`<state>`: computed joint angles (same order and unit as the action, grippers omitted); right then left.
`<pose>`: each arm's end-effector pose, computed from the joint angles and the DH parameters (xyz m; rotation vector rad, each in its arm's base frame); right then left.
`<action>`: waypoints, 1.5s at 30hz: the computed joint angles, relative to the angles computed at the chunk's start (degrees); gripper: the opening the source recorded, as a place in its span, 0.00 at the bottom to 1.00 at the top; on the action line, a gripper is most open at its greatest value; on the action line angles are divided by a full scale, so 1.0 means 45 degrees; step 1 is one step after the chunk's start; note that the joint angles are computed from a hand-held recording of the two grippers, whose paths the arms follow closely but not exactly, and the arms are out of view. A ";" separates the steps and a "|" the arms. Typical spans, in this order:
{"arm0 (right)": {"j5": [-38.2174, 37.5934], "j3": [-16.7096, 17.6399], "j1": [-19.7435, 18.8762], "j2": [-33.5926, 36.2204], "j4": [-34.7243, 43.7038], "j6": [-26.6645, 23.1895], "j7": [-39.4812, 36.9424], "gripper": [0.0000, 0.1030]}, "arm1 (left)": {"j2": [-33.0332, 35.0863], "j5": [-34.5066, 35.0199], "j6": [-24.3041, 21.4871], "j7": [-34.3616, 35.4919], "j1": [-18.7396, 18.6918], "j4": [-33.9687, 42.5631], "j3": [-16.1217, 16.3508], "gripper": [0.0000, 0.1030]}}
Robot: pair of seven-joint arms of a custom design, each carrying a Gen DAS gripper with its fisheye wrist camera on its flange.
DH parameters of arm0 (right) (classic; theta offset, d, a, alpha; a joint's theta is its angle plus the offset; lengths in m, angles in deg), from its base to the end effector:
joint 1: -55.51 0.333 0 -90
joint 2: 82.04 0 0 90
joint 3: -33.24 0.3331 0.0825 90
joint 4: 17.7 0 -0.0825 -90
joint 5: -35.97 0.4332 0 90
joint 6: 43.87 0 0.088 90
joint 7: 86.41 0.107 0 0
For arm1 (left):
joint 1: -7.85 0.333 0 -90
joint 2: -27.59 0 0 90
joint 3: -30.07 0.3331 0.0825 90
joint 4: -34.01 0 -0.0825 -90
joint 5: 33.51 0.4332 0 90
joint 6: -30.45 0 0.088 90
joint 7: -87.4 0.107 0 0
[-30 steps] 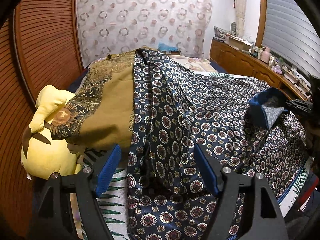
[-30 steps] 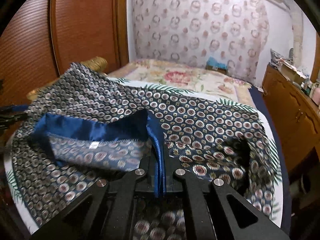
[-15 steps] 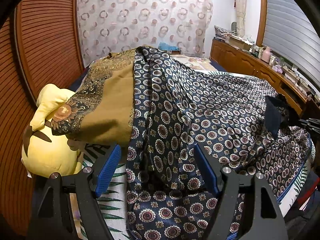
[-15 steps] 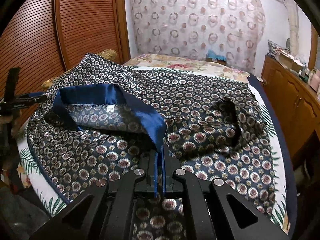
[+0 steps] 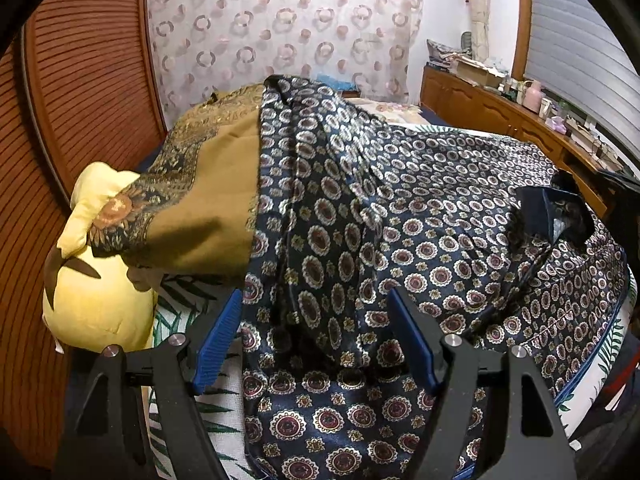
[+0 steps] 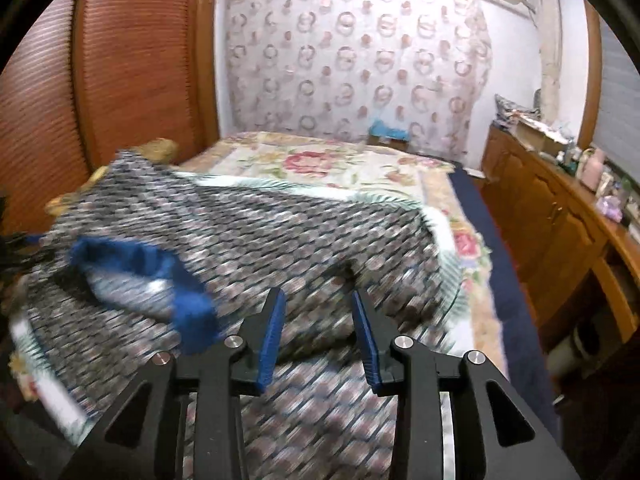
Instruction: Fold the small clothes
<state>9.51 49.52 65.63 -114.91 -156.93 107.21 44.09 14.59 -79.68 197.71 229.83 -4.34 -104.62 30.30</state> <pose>0.4087 0.2360 0.5847 -1.7858 1.6267 -0.8472 0.5291 -0.0661 0.4537 -1.4193 2.1346 -0.9309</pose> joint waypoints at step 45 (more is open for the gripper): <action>0.2297 0.0097 0.0949 -0.4514 -0.2730 -0.1788 -0.0294 0.32 | -0.2128 -0.1622 0.0763 0.0848 -0.1319 -0.1564 0.1482 0.34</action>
